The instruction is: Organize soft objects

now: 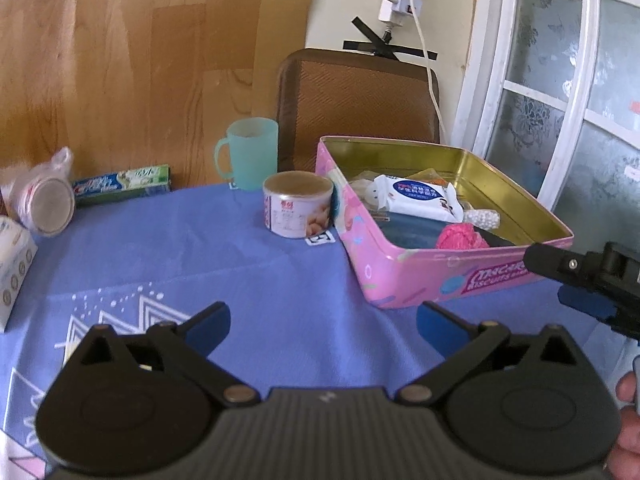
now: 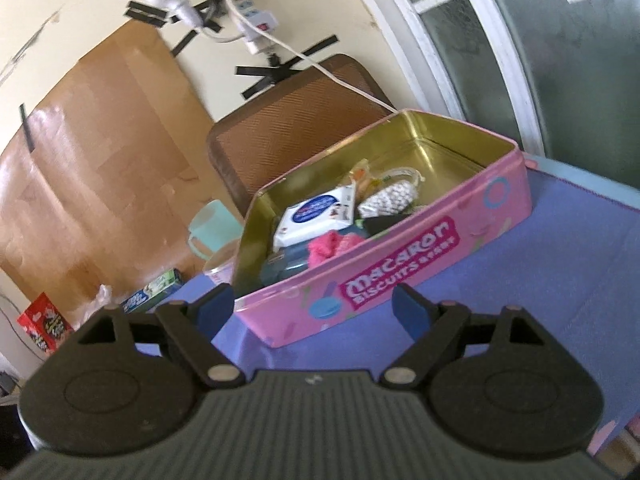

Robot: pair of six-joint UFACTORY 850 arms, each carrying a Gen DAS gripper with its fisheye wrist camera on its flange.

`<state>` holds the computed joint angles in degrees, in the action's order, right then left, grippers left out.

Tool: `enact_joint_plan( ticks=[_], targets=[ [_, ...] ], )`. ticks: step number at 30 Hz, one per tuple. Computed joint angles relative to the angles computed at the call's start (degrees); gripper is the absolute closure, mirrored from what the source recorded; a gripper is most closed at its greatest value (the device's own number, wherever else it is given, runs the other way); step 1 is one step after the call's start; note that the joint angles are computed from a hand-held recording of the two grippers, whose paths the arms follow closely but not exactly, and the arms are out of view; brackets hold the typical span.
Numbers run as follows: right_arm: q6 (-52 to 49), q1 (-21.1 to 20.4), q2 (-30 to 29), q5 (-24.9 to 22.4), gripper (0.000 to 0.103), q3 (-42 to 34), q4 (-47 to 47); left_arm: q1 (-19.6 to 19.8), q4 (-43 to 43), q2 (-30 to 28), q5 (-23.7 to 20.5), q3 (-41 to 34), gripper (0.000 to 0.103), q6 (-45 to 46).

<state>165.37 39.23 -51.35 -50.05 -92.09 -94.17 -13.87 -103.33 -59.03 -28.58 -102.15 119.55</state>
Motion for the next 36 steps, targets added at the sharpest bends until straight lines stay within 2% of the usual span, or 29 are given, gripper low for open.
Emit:
enact_joint_plan(
  ticks=[8, 12, 19, 22, 30, 34, 36],
  targets=[
    [-7.26, 1.74, -1.83, -3.09, 0.015, -4.98, 4.43, 1.99, -0.5, 0.84, -3.83, 2.19, 0.0, -0.37],
    [-10.91, 2.03, -2.63, -3.69, 0.015, -7.17, 6.68, 2.8, -3.41, 1.21, -6.69, 3.56, 0.0, 2.44],
    [-12.91, 2.9, -4.13, -6.68, 0.015, -9.71, 7.3, 2.76, -9.62, 2.72, -5.85, 6.07, 0.0, 10.8],
    [-13.41, 2.99, -4.59, -6.93, 0.015, -10.4, 7.63, 2.91, -10.13, 2.98, -6.25, 6.57, 0.0, 11.41],
    [-12.8, 2.97, -4.49, -7.96, 0.015, -10.26, 7.61, 3.3, -18.22, 3.99, -9.01, 8.98, 0.0, 16.45],
    [-12.75, 3.06, -4.54, -8.23, 0.015, -10.38, 8.46, 2.97, -18.86, 4.22, -8.16, 8.97, 0.0, 17.02],
    [-12.18, 3.06, -4.41, -8.43, 0.015, -10.07, 8.43, 2.56, -22.04, 4.62, -7.82, 9.84, 0.0, 21.16]
  ],
)
